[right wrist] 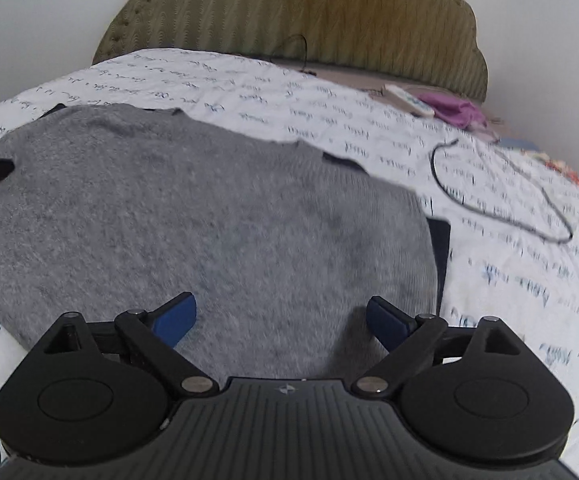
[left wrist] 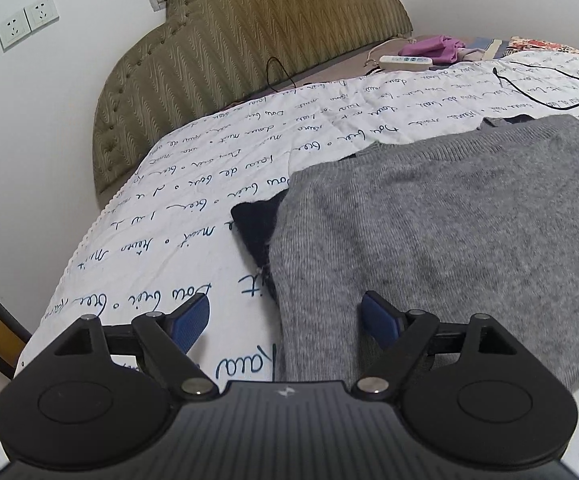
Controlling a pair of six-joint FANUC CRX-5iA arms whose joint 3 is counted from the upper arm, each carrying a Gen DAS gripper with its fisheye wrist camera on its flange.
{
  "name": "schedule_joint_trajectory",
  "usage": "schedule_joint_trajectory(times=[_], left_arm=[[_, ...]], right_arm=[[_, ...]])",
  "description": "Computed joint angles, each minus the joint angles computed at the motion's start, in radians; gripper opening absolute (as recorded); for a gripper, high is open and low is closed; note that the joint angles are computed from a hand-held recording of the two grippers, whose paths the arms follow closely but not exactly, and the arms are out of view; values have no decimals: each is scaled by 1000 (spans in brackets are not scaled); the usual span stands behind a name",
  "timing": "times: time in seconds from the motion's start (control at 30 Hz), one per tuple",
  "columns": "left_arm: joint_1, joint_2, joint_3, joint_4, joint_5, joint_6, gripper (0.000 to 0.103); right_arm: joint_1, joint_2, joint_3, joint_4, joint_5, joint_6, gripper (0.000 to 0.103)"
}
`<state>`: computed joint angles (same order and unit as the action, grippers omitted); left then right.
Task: Fold small clothes
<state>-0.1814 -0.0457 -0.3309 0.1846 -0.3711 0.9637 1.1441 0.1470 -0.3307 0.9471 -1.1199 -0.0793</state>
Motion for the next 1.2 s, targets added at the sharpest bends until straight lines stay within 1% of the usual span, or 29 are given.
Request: schedule_joint_trajectory(times=[0.07,0.13,0.2,0.27,0.3,0.37,0.43,0.5,0.57,0.63,0.67,0.73,0.77,0.83,0.87,0.9,0.93,0.97,1.03,1.07,1.1,1.13,1.2], left_arm=[[3,-8,-6,-3,-3,7,84],[12,-28,-23,8,-7,14,84],[30,-58,-56,59,-13,2,85],[52,-89,-97,149,-28,-47,85],[64,-104,-113,189,-49,-64,85],[88,-131,-143,269,-90,-98,85],[116,-158,-176,370,-141,-134,85],[151,-168,-190,453,-225,-133,85],[186,-157,-204,567,-324,-145,85],[214,-123,-201,649,-433,-111,85],[221,-105,-209,704,-466,-115,85],[216,-82,-245,828,-476,-120,85],[209,-73,-261,879,-467,-117,85],[189,-59,-303,1014,-438,-133,84],[177,-57,-325,1076,-420,-137,77],[165,-58,-349,1149,-399,-149,66],[161,-57,-359,1184,-393,-156,34],[163,-55,-364,1199,-388,-162,18],[157,-74,-389,1243,-343,-196,12],[156,-87,-400,1247,-312,-213,10],[167,-90,-398,1238,-304,-225,10],[177,-88,-395,1223,-311,-227,10],[208,-77,-380,1177,-350,-205,10]], right_arm=[[2,-12,-15,-2,5,-37,96],[9,-16,-16,-4,-9,-53,94],[29,-16,-18,18,-32,-73,94],[47,-24,-30,57,-27,-76,94],[55,-25,-32,71,-20,-64,94],[69,-18,-23,79,-6,-16,94],[82,-5,-9,75,6,40,93],[92,5,-3,87,22,80,93],[99,19,8,97,36,122,93],[107,42,32,86,20,166,93],[110,52,40,86,9,178,93],[110,62,45,90,0,179,93],[110,61,45,88,0,169,93],[109,57,41,82,-7,148,93],[110,59,43,79,-21,143,94],[111,62,47,74,-38,141,94],[111,62,45,70,-48,140,95],[112,61,46,63,-56,139,95],[115,59,50,53,-63,133,95],[118,61,54,53,-69,135,94],[120,65,59,58,-74,142,94],[122,73,69,66,-81,155,94],[128,92,91,88,-81,184,94]])
